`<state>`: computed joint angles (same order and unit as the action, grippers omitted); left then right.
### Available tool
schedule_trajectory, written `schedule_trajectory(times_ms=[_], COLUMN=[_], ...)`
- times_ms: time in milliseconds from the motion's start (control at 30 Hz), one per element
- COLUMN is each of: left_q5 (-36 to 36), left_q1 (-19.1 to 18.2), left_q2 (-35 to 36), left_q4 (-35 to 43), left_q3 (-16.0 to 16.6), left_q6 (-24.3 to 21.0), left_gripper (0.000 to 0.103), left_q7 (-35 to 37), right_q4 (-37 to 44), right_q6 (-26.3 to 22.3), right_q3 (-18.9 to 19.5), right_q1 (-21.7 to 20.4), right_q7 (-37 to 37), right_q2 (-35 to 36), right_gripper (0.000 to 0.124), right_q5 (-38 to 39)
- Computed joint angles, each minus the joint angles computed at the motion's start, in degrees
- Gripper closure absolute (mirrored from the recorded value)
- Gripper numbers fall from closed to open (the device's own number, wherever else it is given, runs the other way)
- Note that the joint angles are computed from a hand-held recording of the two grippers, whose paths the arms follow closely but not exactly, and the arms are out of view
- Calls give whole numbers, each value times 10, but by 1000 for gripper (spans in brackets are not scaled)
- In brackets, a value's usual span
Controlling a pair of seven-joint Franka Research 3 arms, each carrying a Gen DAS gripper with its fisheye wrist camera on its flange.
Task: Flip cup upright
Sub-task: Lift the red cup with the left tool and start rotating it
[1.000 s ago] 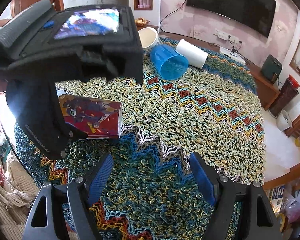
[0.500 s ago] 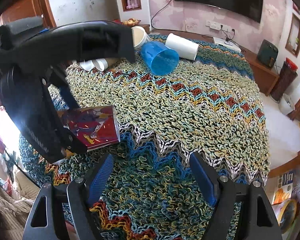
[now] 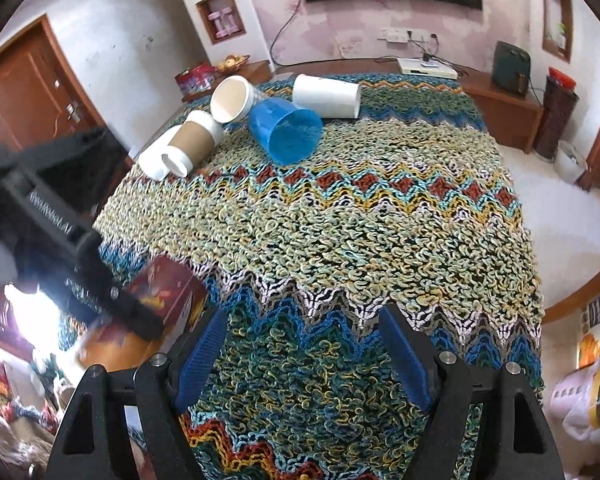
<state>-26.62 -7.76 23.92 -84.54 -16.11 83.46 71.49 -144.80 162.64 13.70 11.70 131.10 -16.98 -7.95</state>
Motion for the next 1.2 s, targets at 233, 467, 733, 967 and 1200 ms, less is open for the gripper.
schedule_trajectory(times_ms=[233, 467, 733, 967, 1200], left_q5=[-255, -418, -473, -322, -85], left_q1=[46, 45, 47, 52, 9], left_q2=[-87, -144, -156, -136, -126], left_q4=[-215, -356, -412, -313, -181], left_q3=[7, 28, 46, 54, 22], left_q6=[80, 132, 184, 135, 117], left_gripper=[26, 26, 26, 19, 19], left_q7=[-96, -137, -139, -104, 35], right_q4=[-8, -19, -17, -5, -11], right_q6=[10, 0, -2, 5, 3], right_q3=[-1, 11, 19, 9, 13], right_q1=[-7, -32, -44, -27, -33], right_q7=[30, 70, 97, 80, 90], right_q2=[-8, -33, -35, -15, -30], right_gripper=[45, 45, 45, 45, 45], right_q5=[19, 9, -7, -4, -12])
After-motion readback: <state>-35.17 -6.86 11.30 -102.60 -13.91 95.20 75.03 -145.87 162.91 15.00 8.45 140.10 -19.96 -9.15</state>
